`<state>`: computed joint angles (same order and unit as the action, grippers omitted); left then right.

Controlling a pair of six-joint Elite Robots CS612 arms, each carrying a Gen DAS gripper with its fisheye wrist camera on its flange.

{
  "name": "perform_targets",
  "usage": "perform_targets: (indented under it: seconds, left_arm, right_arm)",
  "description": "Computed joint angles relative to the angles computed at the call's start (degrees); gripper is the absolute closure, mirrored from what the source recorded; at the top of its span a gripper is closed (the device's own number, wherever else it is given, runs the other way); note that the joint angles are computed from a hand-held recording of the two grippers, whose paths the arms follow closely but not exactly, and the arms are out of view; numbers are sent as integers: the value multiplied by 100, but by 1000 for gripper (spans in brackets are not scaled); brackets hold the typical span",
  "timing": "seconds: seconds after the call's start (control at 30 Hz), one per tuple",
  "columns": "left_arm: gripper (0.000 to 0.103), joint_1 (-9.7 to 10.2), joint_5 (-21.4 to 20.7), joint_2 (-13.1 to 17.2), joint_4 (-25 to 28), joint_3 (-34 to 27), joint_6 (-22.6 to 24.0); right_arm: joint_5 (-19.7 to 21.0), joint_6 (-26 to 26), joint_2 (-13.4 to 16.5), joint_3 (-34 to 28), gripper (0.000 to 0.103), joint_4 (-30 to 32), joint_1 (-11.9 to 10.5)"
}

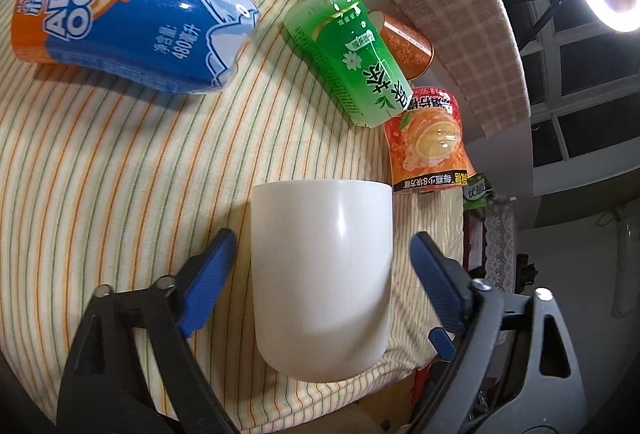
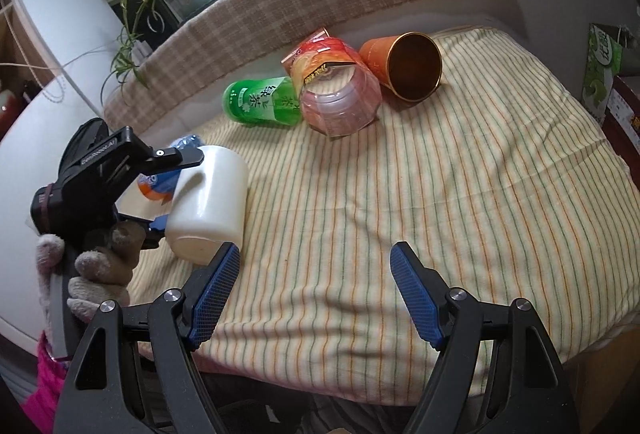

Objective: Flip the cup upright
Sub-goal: 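Rotate the white cup rim-up with the left gripper and lower it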

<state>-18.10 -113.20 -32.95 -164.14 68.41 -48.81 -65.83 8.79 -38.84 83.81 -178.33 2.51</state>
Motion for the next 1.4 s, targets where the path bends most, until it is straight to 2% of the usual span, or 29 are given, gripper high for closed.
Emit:
perform_targets:
  seconds: [0.13,0.3,0.4,0.87,1.4]
  left_arm:
    - [17,-4,-16,30,82,-52,80]
    - [26,-18,10,27,190,-76,223]
    - [26,-46,122,-1,222,-60,370]
    - [26,-246,1062,-318,-9,326,1124]
    - [27,-472,1992,-538,-405,655,1714]
  right_arm:
    - [-41,-12,8,-8,25,29,-1]
    - [-57,18,21,-23,25,36,-12]
    - [-86,14,18,-13,25,21,-7]
    - [-181,-18,-1,6,25,-2,23]
    - [-310,-54,14,-7,25,-40,40]
